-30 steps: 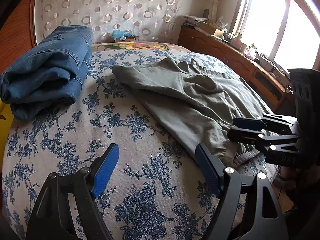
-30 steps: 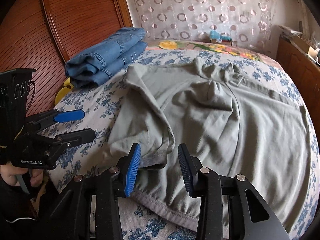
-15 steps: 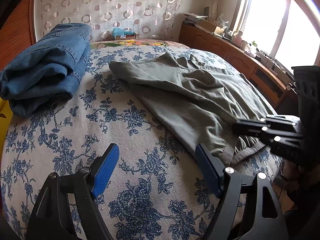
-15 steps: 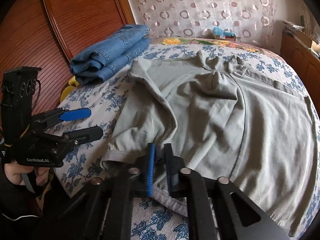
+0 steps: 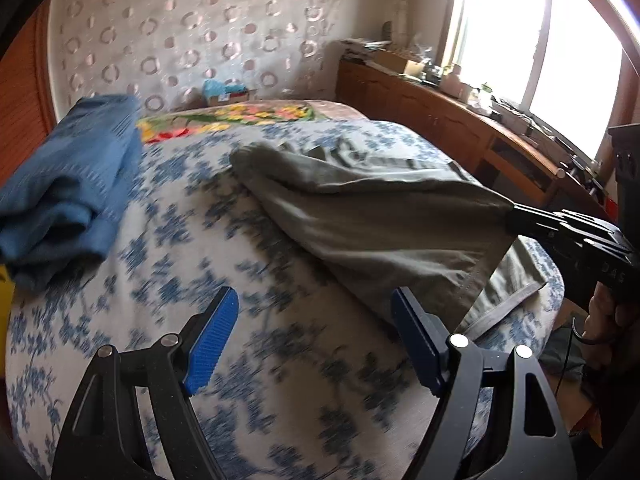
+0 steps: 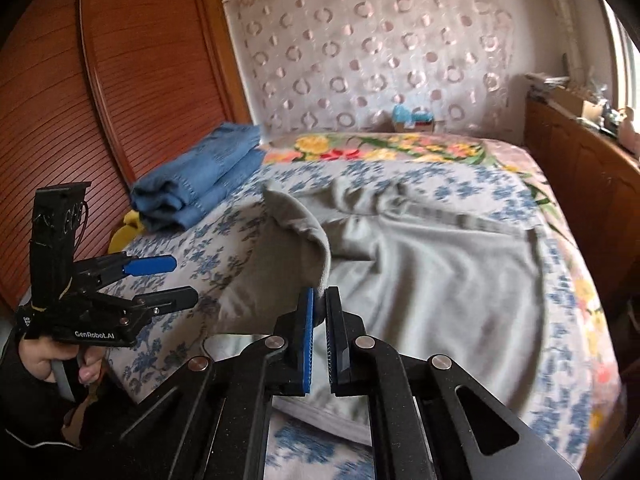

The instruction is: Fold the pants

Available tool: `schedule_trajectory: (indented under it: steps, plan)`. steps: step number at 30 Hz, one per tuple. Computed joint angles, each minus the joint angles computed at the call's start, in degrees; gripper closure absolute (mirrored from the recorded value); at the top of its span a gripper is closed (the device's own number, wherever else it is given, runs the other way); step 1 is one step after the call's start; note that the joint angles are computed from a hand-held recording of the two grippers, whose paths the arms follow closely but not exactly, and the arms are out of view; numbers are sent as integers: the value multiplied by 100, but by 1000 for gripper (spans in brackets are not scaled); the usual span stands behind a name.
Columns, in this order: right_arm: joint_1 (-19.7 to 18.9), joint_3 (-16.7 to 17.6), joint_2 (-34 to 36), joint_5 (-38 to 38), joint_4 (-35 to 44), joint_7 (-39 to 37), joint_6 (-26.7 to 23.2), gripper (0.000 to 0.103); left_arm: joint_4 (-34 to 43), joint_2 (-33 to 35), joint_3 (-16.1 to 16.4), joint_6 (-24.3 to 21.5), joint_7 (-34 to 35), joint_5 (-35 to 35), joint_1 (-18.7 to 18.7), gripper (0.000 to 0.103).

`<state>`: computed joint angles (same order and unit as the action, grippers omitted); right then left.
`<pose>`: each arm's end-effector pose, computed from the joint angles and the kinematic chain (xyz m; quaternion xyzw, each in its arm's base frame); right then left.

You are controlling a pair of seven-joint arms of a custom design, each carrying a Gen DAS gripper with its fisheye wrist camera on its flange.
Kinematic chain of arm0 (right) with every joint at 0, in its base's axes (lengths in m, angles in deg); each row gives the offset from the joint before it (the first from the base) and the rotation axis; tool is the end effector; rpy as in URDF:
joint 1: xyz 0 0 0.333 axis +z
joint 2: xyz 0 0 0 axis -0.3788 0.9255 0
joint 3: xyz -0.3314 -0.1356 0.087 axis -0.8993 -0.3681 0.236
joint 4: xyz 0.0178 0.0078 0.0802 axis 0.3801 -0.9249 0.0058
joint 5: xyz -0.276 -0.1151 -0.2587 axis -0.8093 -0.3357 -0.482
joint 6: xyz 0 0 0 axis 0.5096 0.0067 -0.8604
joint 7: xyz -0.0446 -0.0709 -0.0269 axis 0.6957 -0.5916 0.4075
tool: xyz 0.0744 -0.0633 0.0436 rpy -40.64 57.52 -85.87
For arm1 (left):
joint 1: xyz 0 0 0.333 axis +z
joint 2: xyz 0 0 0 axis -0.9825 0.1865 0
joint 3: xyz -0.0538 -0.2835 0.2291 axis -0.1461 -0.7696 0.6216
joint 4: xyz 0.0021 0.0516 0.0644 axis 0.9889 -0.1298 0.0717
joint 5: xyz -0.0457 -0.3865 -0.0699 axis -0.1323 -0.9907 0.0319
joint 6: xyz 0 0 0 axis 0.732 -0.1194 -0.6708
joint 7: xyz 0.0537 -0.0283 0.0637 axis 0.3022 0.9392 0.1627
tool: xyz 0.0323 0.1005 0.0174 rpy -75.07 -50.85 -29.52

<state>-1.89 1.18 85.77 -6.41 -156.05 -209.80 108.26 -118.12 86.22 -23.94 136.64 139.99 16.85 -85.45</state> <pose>0.5546 0.2815 0.4761 -0.5699 0.6678 -0.2905 0.3806 0.7484 -0.2566 0.4698 -0.3752 0.8383 -0.3837 0.0967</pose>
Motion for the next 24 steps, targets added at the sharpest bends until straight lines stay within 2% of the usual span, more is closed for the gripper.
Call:
schedule_trajectory:
  steps: [4,10,24]
  plan:
    - [17,54,-353,-318,-399,438,-271,98,137,66,-18,-59,-19,86,-114,24]
    - [-33,222,-591,-200,-687,528,-667,98,157,55,-14,2,-50,205,-258,24]
    - [-6,426,-966,-241,-1104,825,-1021,98,84,14,-26,85,-108,343,-386,24]
